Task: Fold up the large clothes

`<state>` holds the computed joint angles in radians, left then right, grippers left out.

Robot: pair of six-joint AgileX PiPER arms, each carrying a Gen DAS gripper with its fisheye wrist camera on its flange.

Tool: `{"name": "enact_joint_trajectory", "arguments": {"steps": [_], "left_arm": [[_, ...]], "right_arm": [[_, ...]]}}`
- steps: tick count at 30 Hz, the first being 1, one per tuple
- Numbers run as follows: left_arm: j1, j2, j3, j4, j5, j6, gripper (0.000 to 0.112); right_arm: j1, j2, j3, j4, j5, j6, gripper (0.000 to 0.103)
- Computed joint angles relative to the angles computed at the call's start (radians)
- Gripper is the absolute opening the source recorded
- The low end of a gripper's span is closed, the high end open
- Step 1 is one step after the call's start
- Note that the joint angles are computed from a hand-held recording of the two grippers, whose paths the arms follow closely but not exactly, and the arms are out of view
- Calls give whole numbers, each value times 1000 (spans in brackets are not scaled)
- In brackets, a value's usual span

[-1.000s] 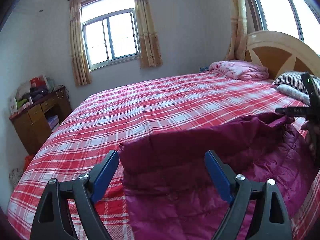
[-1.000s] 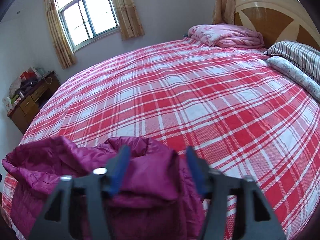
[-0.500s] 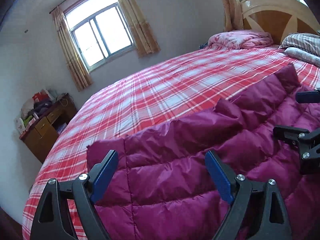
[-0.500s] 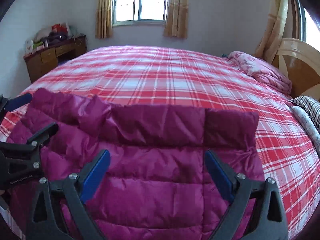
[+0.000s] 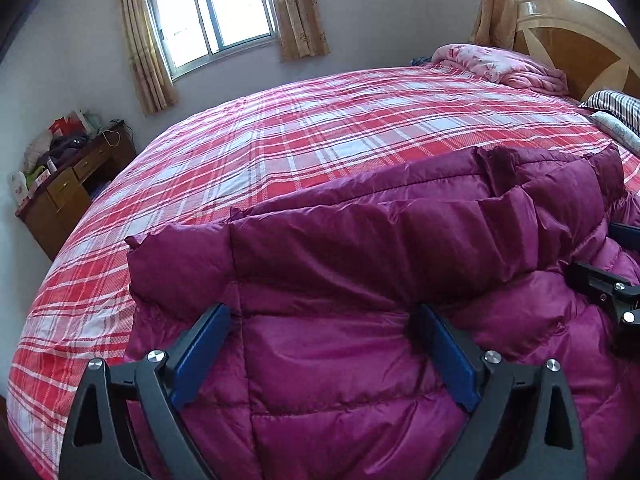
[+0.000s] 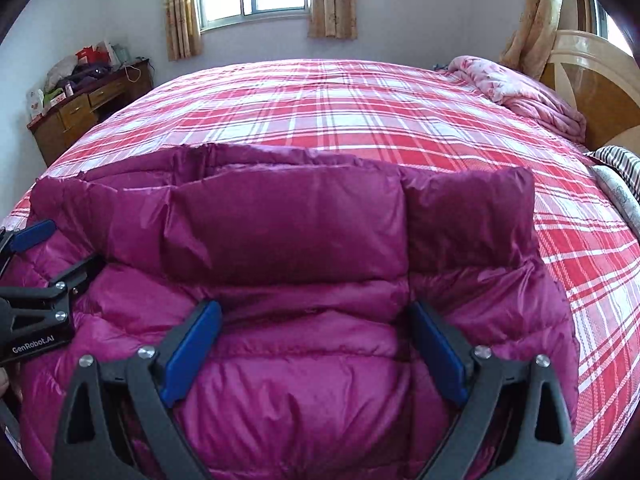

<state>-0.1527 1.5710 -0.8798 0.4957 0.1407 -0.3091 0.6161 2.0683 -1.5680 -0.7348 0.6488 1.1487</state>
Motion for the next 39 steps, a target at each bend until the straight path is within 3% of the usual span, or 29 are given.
{"name": "enact_joint_trajectory", "arguments": {"steps": [5,16,39], "left_arm": [[-11,12,-11,42,22,-51,98],[-8,42,-50,-111,62,93,100],[-4,59,-69,-118,78,101,102]], "right_arm": [[-6,17,-28,42,17,-37,98],[-7,47,-78,87,72,-83,100],[4,101,-169,118,167,-130,103]]}}
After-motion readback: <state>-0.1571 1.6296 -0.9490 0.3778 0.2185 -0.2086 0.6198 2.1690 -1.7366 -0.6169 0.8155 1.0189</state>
